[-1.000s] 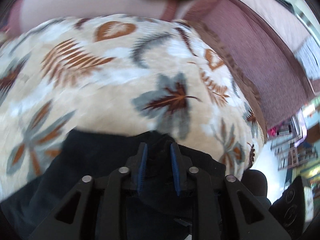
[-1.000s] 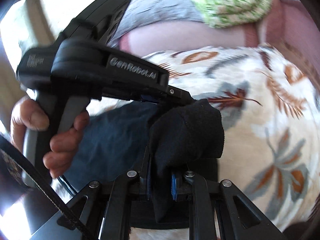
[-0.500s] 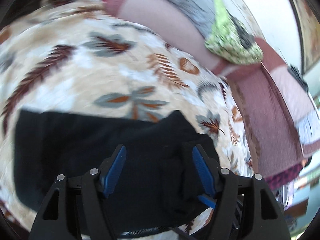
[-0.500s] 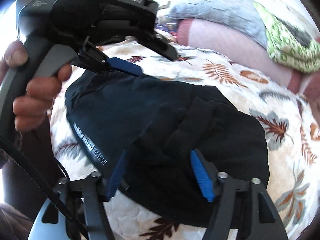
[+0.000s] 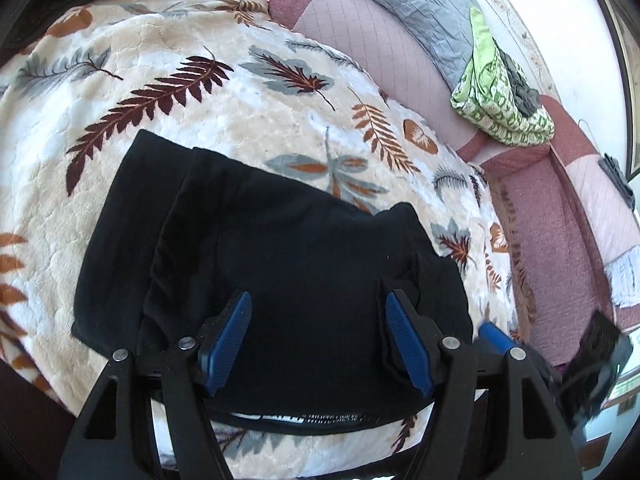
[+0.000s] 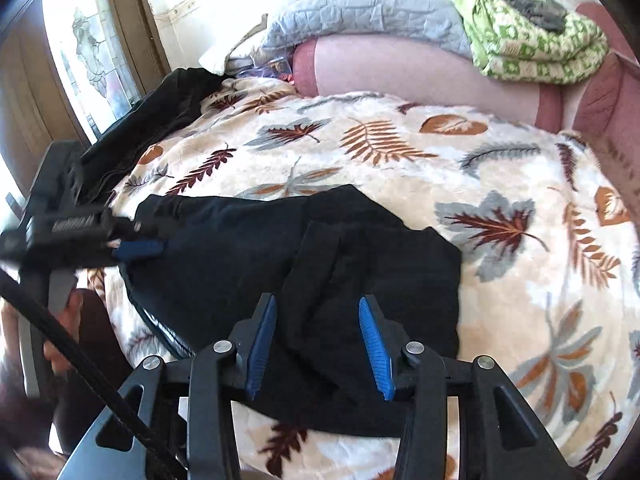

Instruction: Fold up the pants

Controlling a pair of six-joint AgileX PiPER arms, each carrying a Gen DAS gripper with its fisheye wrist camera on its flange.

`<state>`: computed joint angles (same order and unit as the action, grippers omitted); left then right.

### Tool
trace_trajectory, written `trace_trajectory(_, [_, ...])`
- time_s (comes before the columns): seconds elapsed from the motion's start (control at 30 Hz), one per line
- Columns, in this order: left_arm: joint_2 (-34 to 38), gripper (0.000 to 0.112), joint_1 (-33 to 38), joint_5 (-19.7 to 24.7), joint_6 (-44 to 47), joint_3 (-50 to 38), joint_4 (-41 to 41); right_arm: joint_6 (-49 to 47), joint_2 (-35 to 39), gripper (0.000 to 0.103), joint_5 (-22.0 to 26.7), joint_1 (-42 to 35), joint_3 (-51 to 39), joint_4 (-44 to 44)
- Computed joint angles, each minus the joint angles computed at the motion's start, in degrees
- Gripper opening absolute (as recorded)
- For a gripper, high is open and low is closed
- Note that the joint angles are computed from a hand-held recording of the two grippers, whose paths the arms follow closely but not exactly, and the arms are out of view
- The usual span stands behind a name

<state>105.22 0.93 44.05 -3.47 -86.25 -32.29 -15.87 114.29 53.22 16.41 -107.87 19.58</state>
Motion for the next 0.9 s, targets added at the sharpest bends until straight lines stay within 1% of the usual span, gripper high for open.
trace_trajectory(0.03, [-0.38,0.069,-0.24,-0.15,-0.50,0.27,0.91,1.65,2.00,0.048,1.10,0.80,-2.86,-1.06])
trace_trajectory(0.07, [-0.88,0.069,-0.36,-0.42,-0.77,0.78,1.50,3.25,3.74,0.051,1.77,1.64,-5.07,-2.26])
trace_trajectory(0.1, [-1.50,0.069,-0.29,-0.61,-0.73,1.50,1.59,5.67,6.56,0.060,3.56,2.90,-8.94,-4.15])
trace_trajectory(0.13, [-1.79,0.069,-0.11,-0.57,-0.51,1.87,1.32,7.81,9.62,0.064,5.63,4.07,-13.03,-6.33])
trace_trajectory(0.17, [-2.16,0.069,0.14,-0.45,-0.15,2.35,0.85,9.94,12.36,0.066,7.58,5.28,-16.70,-9.15])
trace_trajectory(0.2, [-2.56,0.069,0.45,-0.35,0.33,2.88,0.37,11.35,14.39,0.060,8.82,6.32,-18.86,-11.63])
trace_trajectory(0.23, [-3.06,0.069,0.83,-0.41,0.98,3.54,-0.13,11.80,15.82,0.046,9.96,6.87,-20.42,-12.99])
trace_trajectory(0.27, [-3.92,0.069,1.26,-0.83,1.97,4.74,-0.87,11.68,16.11,0.022,10.10,6.75,-20.27,-12.65])
trace_trajectory(0.3, [-4.47,0.069,1.64,-1.15,3.01,5.56,-1.69,11.73,15.36,0.021,9.31,5.68,-18.81,-10.29])
trace_trajectory(0.37, [-5.07,0.069,2.32,-1.59,4.79,6.66,-3.38,10.42,13.17,0.015,7.67,2.64,-15.87,-3.27])
trace_trajectory(0.47, [-5.30,0.069,2.56,-2.86,5.56,7.46,-4.47,9.43,10.55,0.014,7.18,-0.18,-14.03,1.42])
trace_trajectory(0.6, [-4.95,0.069,2.55,-2.72,5.46,7.24,-4.75,7.51,8.43,0.014,9.11,-0.39,-13.52,4.80])
trace_trajectory(0.67, [-5.08,0.069,2.40,-2.72,4.90,7.24,-4.18,5.72,7.95,0.014,10.12,0.74,-12.53,6.20])
trace_trajectory(0.73, [-5.24,0.069,2.31,-2.63,4.27,7.21,-3.65,4.35,8.29,0.014,10.32,3.00,-10.86,5.28])
trace_trajectory(0.8, [-5.56,0.069,2.31,-2.46,3.76,7.29,-3.13,4.14,9.77,0.021,10.57,5.04,-10.48,2.88])
trace_trajectory(0.83, [-5.77,0.069,2.29,-2.46,3.43,7.37,-2.78,3.75,10.12,0.021,10.31,5.62,-9.97,2.33])
trace_trajectory(0.87, [-6.00,0.069,2.30,-2.56,3.15,7.51,-2.49,2.84,9.12,0.025,8.52,5.94,-8.01,2.14])
trace_trajectory(0.9, [-6.11,0.069,2.38,-2.58,3.05,7.57,-2.46,1.78,8.88,0.038,9.01,5.79,-8.04,2.82])
